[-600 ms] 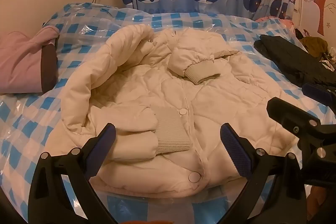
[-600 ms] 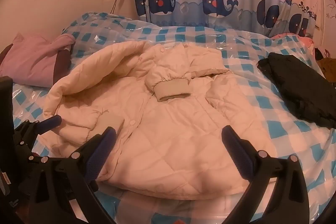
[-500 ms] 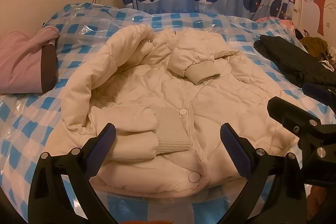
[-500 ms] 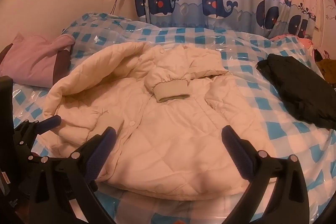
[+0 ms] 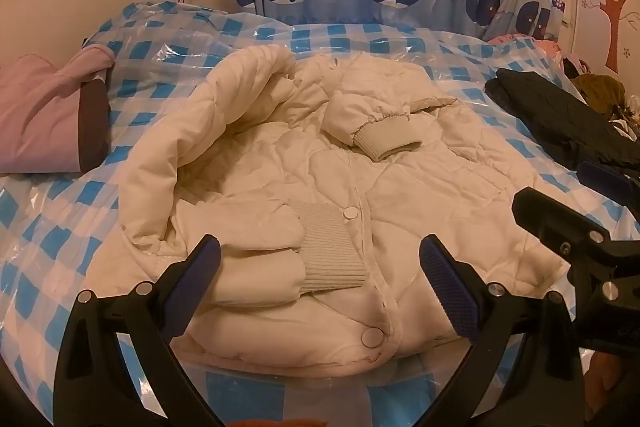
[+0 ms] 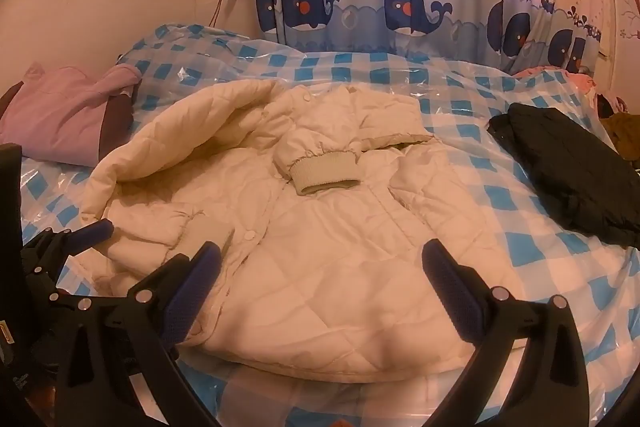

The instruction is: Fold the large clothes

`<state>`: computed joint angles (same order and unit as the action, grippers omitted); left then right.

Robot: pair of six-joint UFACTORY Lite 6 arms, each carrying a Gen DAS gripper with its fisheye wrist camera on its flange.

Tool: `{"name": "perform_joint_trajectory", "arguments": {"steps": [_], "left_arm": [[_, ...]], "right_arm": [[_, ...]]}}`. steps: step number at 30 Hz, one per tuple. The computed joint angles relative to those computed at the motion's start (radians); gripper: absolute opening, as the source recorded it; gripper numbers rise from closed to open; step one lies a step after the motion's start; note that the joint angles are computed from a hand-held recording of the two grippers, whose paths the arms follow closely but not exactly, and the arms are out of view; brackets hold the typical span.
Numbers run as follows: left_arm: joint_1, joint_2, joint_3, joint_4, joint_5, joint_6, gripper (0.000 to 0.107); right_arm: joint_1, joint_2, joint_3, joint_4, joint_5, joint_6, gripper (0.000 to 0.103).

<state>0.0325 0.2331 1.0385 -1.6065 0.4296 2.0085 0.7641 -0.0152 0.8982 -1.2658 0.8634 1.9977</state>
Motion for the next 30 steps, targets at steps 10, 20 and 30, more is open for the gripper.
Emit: {"name": "perform_joint_trajectory", "arguments": {"steps": [10, 20, 30], "left_arm": [[0.022, 0.035, 0.034, 0.025, 0.019, -0.011, 0.096], [0.032, 0.065, 0.033, 0.135, 0.199, -0.045, 0.096], [0.0, 0.372, 0.496, 0.634, 0.142, -0.516, 0.096]], "right_arm": [[0.002, 0.0, -0.006, -0.003, 0.019, 0.003, 0.097], [-0.03, -0.141, -0.101, -0.04, -0.009, 0.055, 0.097], [-0.097, -0.213, -0.162, -0.052, -0.085, 0.085, 0.097]]}}
